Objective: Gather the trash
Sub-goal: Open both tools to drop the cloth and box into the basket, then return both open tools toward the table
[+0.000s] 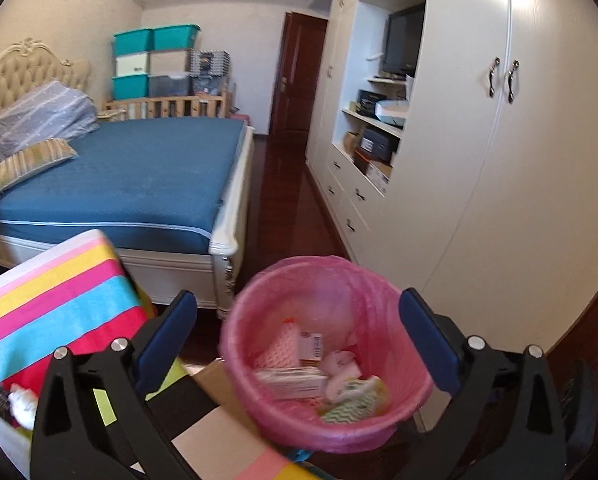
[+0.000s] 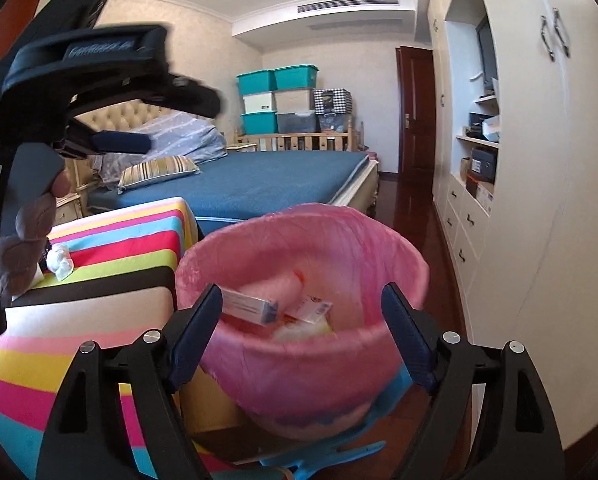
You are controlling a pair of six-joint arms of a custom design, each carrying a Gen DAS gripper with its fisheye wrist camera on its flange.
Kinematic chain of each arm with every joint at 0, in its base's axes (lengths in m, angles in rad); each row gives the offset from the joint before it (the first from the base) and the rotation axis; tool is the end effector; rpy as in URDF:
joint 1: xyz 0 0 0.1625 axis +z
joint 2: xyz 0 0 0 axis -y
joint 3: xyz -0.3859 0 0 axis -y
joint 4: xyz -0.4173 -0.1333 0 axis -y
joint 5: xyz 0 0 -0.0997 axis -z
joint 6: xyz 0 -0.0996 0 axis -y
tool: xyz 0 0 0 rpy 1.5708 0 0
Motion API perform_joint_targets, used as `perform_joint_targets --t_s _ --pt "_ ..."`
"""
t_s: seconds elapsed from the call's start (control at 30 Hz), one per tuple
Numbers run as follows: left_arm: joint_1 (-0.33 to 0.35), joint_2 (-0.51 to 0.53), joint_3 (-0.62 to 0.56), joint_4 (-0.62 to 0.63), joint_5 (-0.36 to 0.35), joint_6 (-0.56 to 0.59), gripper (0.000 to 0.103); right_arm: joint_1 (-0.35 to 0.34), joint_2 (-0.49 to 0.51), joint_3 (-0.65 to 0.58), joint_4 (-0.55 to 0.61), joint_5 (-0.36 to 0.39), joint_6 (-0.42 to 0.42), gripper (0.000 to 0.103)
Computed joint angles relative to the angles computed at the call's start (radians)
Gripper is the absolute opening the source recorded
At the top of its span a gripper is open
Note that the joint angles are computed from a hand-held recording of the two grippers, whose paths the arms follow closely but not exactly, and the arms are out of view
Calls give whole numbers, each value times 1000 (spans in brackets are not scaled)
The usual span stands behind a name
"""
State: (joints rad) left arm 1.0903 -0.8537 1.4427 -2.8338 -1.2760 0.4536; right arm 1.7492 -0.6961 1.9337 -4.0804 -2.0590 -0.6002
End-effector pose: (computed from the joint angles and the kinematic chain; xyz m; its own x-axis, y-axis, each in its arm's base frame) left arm -0.1972 -0.7294 0.2093 -0.6798 0.5566 -0.4775 0.7332 0.4994 -0.4615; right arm 0.1821 -0.5220 0.0850 -0.7534 0.0711 0.6537 -0.5789 0.3997 -0.7107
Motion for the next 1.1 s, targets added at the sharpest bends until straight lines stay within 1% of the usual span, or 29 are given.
perform_joint_targets --t_s 0.07,0.17,0.27,0.47,0.63,0.73,0.83,0.9,0.97,1.03,1.1 --pt "8 -41 47 -24 -1 15 98 3 -13 32 -29 8 23 78" --pt "21 -107 127 -83 18 54 98 13 -26 64 -57 12 55 78" --pt "37 -176 205 -146 52 104 98 33 -29 71 -51 3 69 79" --pt "84 -309 340 -226 118 194 98 93 -2 27 -5 -12 79 82" --pt "145 -411 430 -308 166 290 98 150 42 -36 99 -15 110 85" --pt "188 -472 469 -357 175 341 98 185 83 -85 170 -5 117 85" --pt "230 -513 489 -436 203 407 98 222 136 -149 234 -2 105 85" --pt "265 -533 483 -494 226 448 98 245 172 -198 295 4 111 85" --pt "295 -547 465 -516 233 452 98 267 211 -254 351 5 116 85" --pt "332 -557 436 -522 241 433 98 292 258 -324 428 10 118 85" --pt "367 -558 398 -522 260 398 98 314 303 -386 477 4 111 85"
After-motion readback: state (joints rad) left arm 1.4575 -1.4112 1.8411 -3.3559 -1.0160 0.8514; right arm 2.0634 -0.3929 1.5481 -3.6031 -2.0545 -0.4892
